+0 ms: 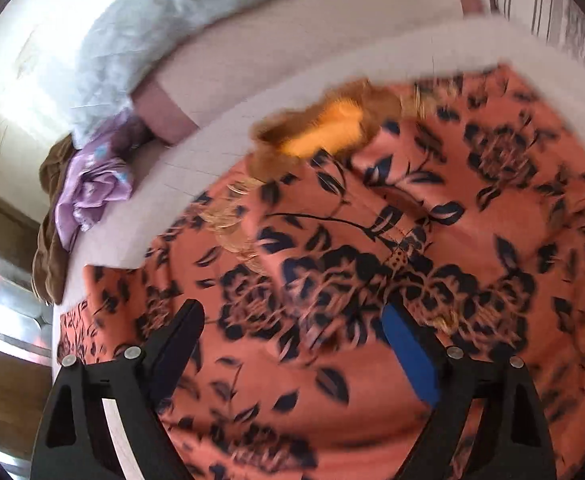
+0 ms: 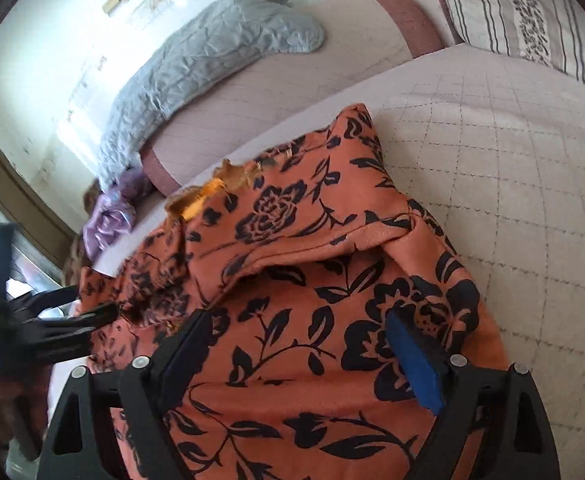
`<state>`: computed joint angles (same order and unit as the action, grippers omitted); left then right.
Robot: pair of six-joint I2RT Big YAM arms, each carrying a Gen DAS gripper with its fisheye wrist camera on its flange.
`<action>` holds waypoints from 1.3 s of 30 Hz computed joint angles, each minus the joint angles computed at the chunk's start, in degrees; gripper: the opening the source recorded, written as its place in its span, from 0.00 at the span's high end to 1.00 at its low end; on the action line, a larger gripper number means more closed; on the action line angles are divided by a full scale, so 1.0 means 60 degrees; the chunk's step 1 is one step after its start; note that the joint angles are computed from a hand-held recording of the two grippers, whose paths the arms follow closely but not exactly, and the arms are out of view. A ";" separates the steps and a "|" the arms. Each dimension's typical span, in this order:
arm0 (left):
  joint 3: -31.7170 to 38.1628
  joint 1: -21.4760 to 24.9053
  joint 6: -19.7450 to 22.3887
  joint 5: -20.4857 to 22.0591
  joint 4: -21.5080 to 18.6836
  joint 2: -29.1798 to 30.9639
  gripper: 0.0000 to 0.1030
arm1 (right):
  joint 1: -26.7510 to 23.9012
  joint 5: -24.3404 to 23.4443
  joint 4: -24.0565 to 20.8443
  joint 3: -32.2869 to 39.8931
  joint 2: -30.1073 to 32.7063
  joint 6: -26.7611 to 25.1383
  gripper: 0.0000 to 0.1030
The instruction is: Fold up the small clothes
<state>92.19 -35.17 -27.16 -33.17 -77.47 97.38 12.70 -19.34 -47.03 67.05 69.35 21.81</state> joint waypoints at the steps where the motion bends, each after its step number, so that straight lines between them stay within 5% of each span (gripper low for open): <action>1: 0.0168 0.0086 0.0090 0.0036 -0.0188 0.0340 0.14 | 0.0010 -0.0032 0.0040 0.0033 0.0014 0.0035 0.12; 2: 0.0166 0.0134 0.0180 0.0080 -0.0157 0.0429 0.16 | -0.0004 -0.0103 0.0047 0.0038 0.0050 0.0016 0.12; 4: -0.0141 0.0280 0.0219 0.0360 0.0444 0.0096 0.35 | -0.0011 -0.0173 0.0121 -0.0037 0.0079 0.0067 0.12; 5: -0.0230 0.0405 -0.0044 0.0555 0.0592 -0.0085 0.79 | -0.0101 -0.0272 0.0153 -0.0089 0.0027 0.0047 0.12; 6: -0.0485 0.0547 -0.0562 0.0792 0.0930 -0.0381 0.92 | -0.0067 -0.0288 0.0265 -0.0147 0.0021 0.0124 0.12; 9: -0.2389 0.1335 -0.2863 0.1699 0.2929 -0.2266 0.91 | 0.0016 -0.0234 0.0406 -0.0216 0.0037 0.0224 0.12; 10: -0.3474 0.1817 -0.4127 0.2538 0.3769 -0.3104 0.88 | 0.0015 -0.0223 0.0398 -0.0227 0.0018 0.0205 0.12; 12: -0.4704 0.2363 -0.5171 0.3757 0.4508 -0.3782 0.83 | -0.0035 -0.0276 0.0400 -0.0271 -0.0034 0.0182 0.12; 15: -0.5622 0.2559 -0.4664 0.4166 0.5399 -0.4366 0.81 | -0.0040 -0.0228 0.0101 -0.0108 0.0002 0.0145 0.12; 20: -0.5595 0.2790 -0.4189 0.4562 0.5441 -0.4451 0.70 | -0.0360 -0.1183 -0.0137 0.0300 0.0077 0.0867 0.12; 25: -0.5552 0.2762 -0.3898 0.4288 0.5240 -0.4404 0.71 | -0.0972 -0.2960 0.0161 0.0776 0.0684 0.2422 0.12; 31: -0.5452 0.2636 -0.3323 0.4094 0.5248 -0.4212 0.71 | -0.1322 -0.5640 0.0394 0.1529 0.2139 0.2810 0.12; 33: -0.5465 0.2686 -0.3133 0.4231 0.5296 -0.4221 0.71 | -0.1376 -0.3997 -0.0548 0.1882 0.2527 0.2408 0.30; 34: -0.5493 0.2691 -0.2998 0.4243 0.5326 -0.4261 0.69 | -0.1487 -0.3946 -0.0486 0.1823 0.2547 0.2927 0.35; 37: -0.5519 0.2663 -0.2770 0.4301 0.5446 -0.4256 0.58 | -0.1292 -0.3692 -0.0785 0.2323 0.2445 0.2381 0.24; 39: -0.5481 0.2561 -0.2618 0.4276 0.5470 -0.4251 0.48 | -0.1129 -0.4543 -0.0685 0.2787 0.2766 0.2159 0.19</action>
<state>59.31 -19.81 -42.87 -7.52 -44.65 71.87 5.92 -46.60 -51.13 83.77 85.94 34.76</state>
